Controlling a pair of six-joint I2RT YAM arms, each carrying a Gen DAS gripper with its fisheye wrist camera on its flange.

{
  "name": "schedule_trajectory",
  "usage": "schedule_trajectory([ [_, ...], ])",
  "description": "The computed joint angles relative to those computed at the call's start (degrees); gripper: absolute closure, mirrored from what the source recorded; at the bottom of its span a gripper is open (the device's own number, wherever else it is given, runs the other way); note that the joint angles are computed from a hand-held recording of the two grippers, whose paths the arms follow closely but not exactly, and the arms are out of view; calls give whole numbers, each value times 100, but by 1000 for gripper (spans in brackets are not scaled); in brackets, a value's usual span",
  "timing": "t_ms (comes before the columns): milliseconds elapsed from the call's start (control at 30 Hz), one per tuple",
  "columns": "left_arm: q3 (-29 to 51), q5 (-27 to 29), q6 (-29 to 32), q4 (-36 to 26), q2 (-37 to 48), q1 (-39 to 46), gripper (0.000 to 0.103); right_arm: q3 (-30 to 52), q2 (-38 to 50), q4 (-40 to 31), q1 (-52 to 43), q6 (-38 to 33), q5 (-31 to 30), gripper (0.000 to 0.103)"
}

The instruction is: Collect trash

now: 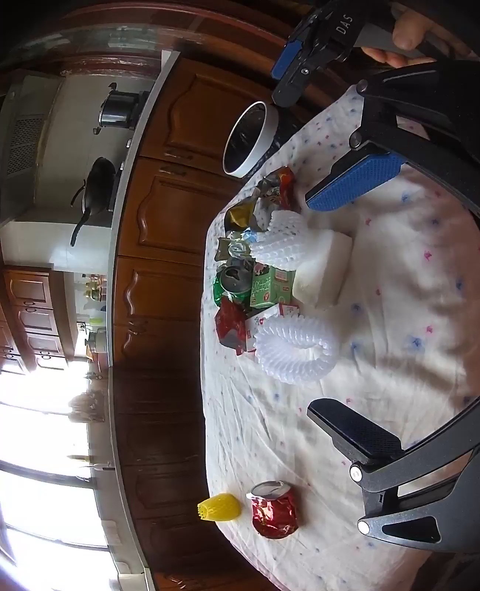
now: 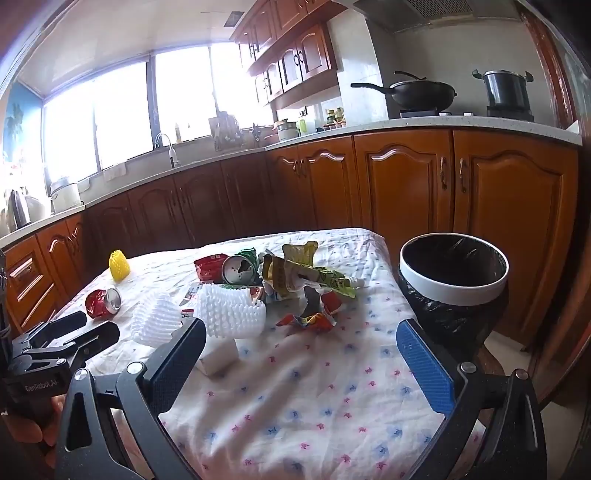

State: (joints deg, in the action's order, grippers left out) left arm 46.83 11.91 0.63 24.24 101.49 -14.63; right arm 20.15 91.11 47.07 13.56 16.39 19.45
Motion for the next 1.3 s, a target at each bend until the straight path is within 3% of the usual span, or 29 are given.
schedule_trajectory([
  [1300,-179,-235,-31,325,-124,-131,0,-72,-6,151,-41,31,-73,0],
])
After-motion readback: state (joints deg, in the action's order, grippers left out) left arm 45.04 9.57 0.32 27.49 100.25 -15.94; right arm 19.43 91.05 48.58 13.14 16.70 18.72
